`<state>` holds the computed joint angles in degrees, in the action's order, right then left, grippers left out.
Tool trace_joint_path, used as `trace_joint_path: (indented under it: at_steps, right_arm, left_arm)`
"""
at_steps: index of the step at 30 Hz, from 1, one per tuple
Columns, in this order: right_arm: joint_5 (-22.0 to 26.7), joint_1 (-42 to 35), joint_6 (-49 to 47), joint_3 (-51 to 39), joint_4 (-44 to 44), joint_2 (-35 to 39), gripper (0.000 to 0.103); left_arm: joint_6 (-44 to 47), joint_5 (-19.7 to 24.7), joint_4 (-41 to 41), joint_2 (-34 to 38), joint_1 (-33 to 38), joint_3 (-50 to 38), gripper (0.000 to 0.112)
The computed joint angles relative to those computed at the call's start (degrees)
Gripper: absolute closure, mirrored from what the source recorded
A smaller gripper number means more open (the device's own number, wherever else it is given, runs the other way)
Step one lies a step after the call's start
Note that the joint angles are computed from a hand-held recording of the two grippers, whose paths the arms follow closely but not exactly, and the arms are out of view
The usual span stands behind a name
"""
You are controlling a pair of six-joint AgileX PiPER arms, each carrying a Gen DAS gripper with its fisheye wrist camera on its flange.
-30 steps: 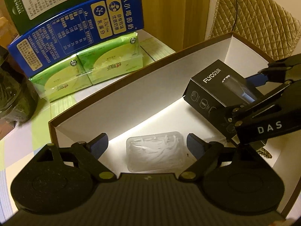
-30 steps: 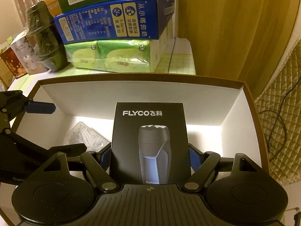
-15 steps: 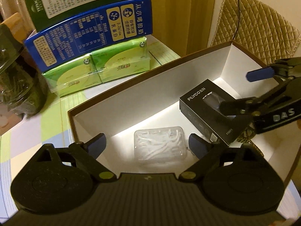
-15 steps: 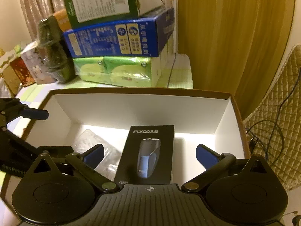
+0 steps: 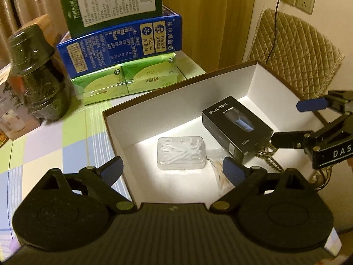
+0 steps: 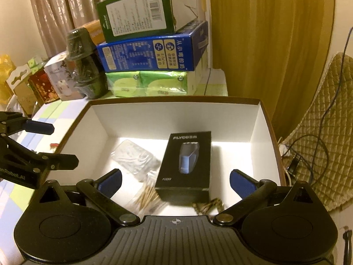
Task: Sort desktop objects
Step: 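Open the left tool to drop the floss box while the right tool releases the FLYCO box, then withdraw both tools from the brown box back over the table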
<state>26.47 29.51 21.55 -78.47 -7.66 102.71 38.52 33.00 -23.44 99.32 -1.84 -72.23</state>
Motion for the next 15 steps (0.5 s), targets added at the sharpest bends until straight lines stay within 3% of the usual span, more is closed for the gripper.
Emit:
trace_joint_path:
  at_steps: [15]
  right_arm:
    - [1.92, 11.06, 25.9, 8.03, -18.64, -8.99, 0.002]
  left_arm:
    - [6.85, 1.2, -6.06, -14.33, 6.19, 12.35, 0.013]
